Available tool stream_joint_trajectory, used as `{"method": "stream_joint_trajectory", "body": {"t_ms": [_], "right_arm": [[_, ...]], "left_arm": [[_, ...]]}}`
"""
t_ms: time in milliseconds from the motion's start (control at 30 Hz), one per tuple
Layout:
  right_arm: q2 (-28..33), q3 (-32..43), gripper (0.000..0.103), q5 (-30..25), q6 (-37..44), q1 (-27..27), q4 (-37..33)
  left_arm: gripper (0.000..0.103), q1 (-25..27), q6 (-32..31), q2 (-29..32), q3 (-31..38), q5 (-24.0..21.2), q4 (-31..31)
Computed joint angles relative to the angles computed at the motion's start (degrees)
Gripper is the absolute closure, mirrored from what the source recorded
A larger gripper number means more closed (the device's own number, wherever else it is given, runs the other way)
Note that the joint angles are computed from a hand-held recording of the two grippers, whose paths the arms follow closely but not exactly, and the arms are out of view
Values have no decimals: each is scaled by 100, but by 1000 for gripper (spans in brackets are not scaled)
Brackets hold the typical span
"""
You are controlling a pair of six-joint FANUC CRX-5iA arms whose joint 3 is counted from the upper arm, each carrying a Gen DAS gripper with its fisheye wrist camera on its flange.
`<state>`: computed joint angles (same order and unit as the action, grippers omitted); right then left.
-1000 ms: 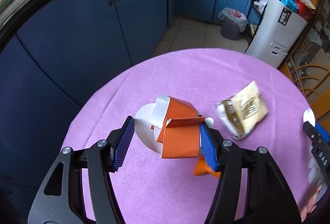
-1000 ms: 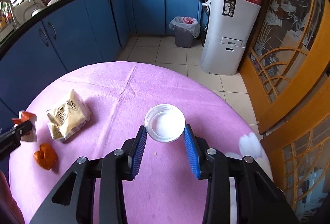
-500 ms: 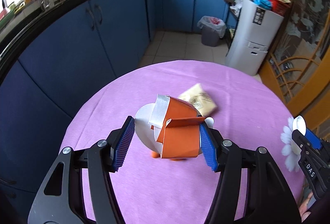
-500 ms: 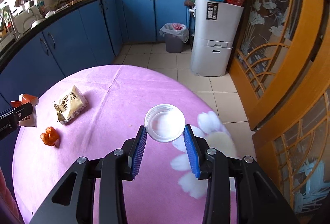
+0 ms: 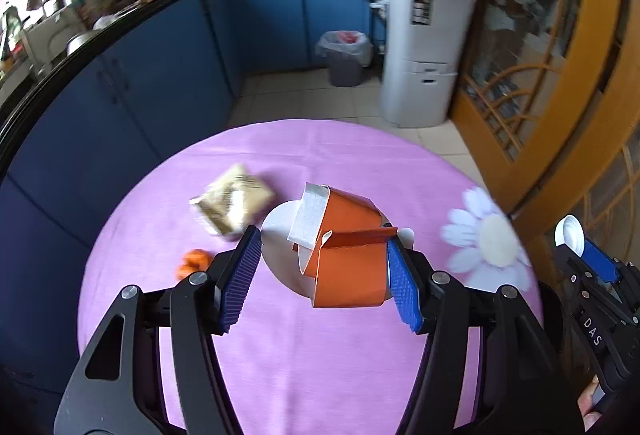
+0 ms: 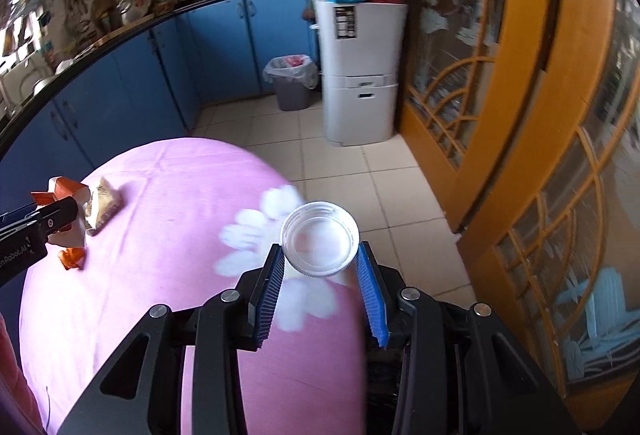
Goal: Collect trash
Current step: 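Carry the carton and white lid over the black bin with both tools, then open the left tool to drop the carton, then the right to drop the lid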
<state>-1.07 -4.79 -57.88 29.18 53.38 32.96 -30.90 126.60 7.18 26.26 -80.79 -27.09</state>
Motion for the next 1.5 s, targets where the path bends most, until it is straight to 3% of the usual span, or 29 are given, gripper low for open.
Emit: {"method": "stream_joint_trajectory", "body": {"t_ms": [700, 1233, 1500], "right_arm": [[-1207, -1423, 66, 63, -661, -636, -163], [-1446, -1758, 66, 202, -560, -912, -560], [-1438, -1772, 66, 228, -466, -959, -733]], "left_arm": [[42, -1087, -640, 1620, 1761, -351, 81], [42, -1200, -967, 2358, 2541, -575, 526], [33, -1291, -1174, 2615, 2838, -614, 602]]}}
